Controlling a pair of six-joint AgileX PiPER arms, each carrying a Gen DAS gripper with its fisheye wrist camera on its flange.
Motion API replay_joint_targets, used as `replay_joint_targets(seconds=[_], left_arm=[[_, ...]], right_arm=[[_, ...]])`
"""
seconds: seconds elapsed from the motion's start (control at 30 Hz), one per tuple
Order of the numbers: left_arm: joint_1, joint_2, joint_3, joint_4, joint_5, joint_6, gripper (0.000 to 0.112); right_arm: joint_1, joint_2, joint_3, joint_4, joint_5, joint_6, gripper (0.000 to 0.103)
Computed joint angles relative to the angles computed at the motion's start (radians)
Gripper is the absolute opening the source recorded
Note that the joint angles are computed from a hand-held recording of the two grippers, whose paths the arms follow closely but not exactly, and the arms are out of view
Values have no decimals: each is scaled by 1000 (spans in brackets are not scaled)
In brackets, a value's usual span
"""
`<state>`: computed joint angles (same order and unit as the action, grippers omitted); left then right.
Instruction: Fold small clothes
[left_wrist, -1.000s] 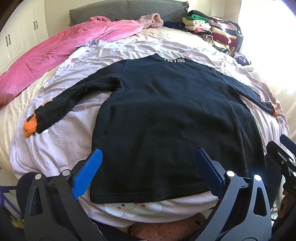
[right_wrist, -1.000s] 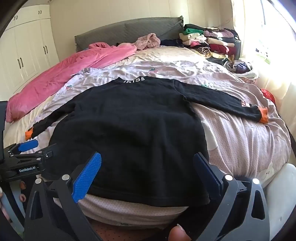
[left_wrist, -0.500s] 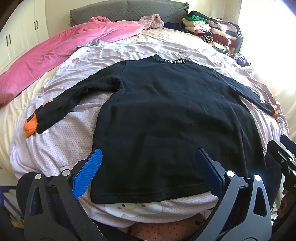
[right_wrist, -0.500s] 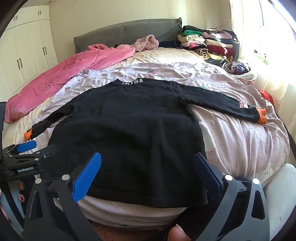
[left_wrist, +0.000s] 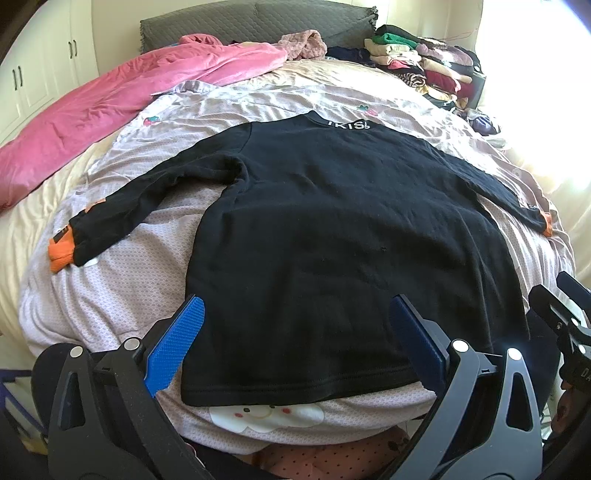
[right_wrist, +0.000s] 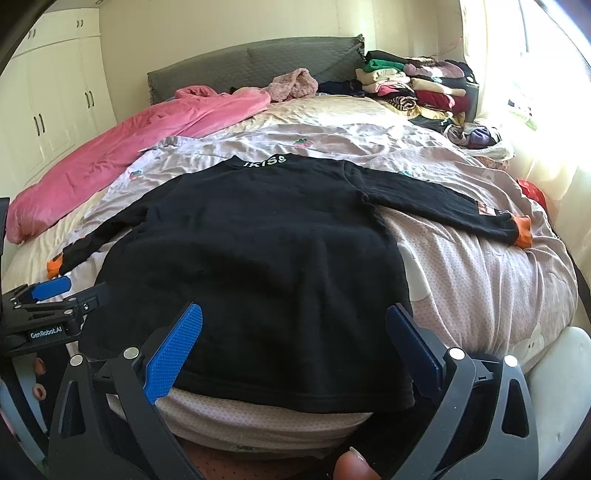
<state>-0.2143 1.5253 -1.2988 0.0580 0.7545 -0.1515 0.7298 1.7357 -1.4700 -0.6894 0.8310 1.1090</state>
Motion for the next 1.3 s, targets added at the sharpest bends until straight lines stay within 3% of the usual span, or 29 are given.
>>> replay_joint_targets(seconds=[1.3], left_arm=[[-27, 25, -17, 17, 8, -30, 94]], right_arm=[[10, 15, -27, 5, 17, -17, 99]])
